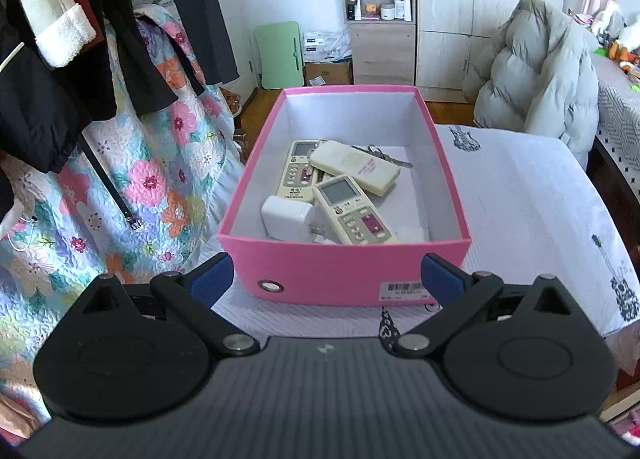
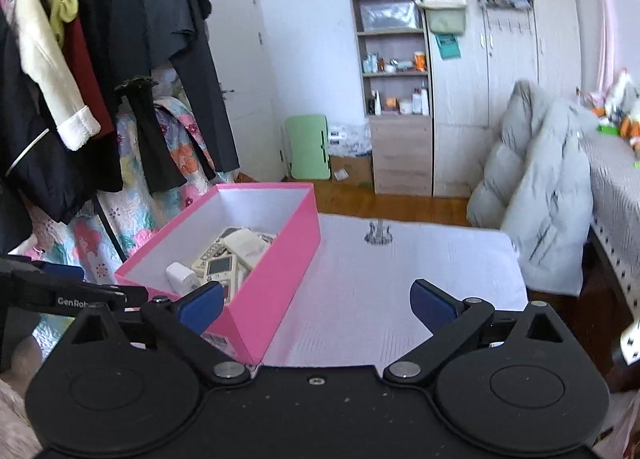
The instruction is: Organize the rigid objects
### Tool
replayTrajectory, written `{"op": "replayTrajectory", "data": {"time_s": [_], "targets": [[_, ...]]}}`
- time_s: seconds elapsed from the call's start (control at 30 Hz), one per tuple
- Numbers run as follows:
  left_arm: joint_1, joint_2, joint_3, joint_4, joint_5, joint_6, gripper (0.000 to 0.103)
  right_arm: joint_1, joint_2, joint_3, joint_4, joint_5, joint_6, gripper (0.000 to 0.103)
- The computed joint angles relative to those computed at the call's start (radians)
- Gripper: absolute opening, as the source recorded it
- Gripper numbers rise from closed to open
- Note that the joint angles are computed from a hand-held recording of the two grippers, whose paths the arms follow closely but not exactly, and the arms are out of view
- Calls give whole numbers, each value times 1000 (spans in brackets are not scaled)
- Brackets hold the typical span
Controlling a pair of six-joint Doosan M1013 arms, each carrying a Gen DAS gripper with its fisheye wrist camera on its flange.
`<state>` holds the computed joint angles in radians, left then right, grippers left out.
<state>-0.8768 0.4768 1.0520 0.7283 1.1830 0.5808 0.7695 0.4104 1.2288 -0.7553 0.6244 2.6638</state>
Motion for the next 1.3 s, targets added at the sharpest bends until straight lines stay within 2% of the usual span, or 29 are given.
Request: {"op": "replayTrajectory", "data": {"time_s": [0.27, 0.67, 0.83, 1.3], "targets": [[-12, 2, 7, -13, -5, 18, 101, 4, -8, 13, 14, 53, 14, 101], [-24, -10, 32, 18, 0, -22, 101, 23, 3, -12, -5, 140, 21, 101], [-22, -16, 41, 20, 0, -29, 101, 28, 7, -13, -11, 144, 51, 101], [-11, -21, 50, -8, -4, -34, 103, 45, 32, -54, -33, 238, 78, 101]]}}
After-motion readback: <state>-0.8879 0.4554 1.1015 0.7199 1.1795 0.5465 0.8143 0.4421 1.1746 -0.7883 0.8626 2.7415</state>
